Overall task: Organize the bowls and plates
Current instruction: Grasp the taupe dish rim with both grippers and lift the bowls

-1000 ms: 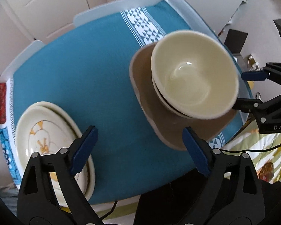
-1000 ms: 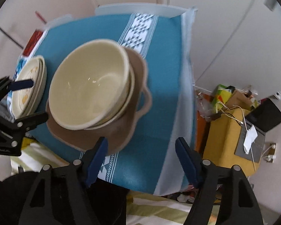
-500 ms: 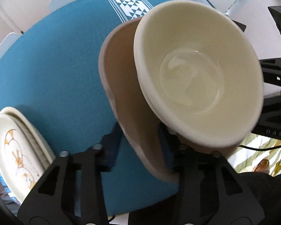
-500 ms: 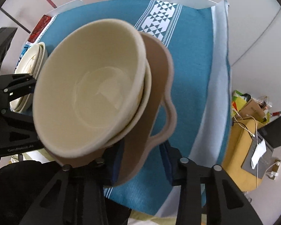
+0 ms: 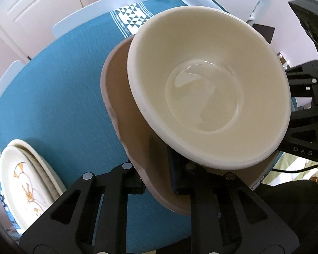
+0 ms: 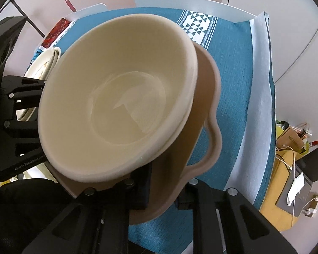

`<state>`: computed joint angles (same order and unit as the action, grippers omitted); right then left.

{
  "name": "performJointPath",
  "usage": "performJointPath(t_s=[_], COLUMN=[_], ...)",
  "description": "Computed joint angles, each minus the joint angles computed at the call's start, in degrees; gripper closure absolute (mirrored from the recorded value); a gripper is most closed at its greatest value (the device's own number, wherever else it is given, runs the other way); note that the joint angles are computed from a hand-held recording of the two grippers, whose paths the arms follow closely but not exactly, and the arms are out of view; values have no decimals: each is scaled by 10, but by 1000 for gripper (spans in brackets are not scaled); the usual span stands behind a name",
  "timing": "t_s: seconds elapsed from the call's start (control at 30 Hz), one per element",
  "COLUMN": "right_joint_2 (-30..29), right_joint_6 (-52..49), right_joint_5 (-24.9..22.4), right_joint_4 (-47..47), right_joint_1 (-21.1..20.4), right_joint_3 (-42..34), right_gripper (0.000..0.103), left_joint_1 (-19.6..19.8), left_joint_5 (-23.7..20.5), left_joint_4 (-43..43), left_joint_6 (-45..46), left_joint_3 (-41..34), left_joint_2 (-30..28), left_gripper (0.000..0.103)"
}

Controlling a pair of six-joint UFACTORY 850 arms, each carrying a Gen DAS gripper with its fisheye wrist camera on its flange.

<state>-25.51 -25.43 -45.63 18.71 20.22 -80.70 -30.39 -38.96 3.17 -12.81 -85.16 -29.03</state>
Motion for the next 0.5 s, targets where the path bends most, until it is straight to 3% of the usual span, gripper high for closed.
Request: performJointPath(t_s=[0.5], right_joint_2=[-8], right_joint_6=[-3], right_joint_5=[-10], right_joint_4=[-15], right_joint_1=[10], right_joint_3=[-51], right_gripper=[88], left_joint_1=[10], left_joint_5=[-3], left_joint_4=[51], left_joint_6=[-62], left_joint_3=[-8], left_joint_2=[25], left_gripper=[89])
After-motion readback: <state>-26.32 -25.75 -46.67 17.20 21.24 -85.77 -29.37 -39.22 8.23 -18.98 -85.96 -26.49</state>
